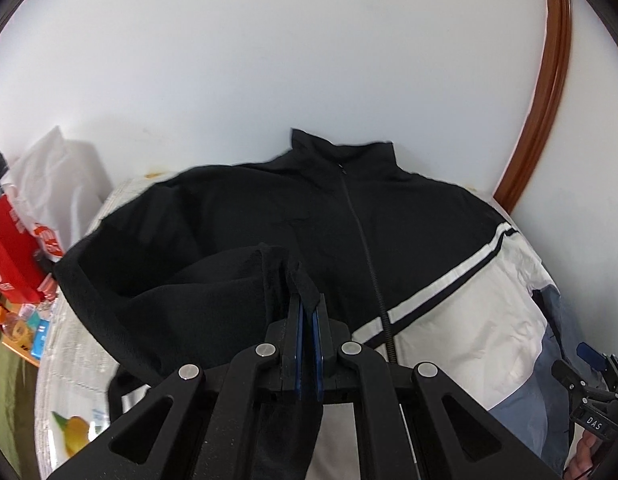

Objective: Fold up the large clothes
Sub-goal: 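Lift the black side with the left gripper, fold it over the jacket, release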

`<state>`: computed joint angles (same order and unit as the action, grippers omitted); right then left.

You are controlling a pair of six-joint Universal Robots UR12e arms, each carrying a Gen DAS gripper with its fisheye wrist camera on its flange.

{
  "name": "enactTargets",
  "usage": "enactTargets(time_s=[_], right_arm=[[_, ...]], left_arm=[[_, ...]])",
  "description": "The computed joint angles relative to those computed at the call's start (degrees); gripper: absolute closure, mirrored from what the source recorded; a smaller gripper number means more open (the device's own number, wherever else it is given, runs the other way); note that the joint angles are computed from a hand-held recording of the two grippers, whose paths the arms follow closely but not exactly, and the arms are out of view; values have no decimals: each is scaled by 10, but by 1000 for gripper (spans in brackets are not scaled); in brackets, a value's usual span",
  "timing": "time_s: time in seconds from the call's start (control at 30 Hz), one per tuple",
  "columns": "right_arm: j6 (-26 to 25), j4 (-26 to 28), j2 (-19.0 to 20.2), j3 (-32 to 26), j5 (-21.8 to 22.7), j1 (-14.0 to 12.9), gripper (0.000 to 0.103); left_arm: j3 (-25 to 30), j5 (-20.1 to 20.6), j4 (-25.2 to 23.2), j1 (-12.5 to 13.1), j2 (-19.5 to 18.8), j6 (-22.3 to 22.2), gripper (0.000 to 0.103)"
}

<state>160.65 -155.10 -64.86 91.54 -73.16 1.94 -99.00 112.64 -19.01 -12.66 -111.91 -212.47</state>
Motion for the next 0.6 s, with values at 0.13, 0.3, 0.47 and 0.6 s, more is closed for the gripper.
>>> enactTargets(time_s=[0.13, 0.3, 0.47, 0.6], right_arm=[[-4, 5, 10, -8, -2, -4, 19], [-10, 8, 14, -10, -10, -4, 19], [-13, 5, 10, -4, -12, -1, 19], [-22, 0, 0, 6, -8, 3, 19]], left_arm=[[18, -18, -16, 0, -17, 5, 98], [35, -28, -38, -5, -30, 16, 98], [34, -34, -46, -8, -27, 17, 72], [21, -6, -21, -17, -15, 22, 44]])
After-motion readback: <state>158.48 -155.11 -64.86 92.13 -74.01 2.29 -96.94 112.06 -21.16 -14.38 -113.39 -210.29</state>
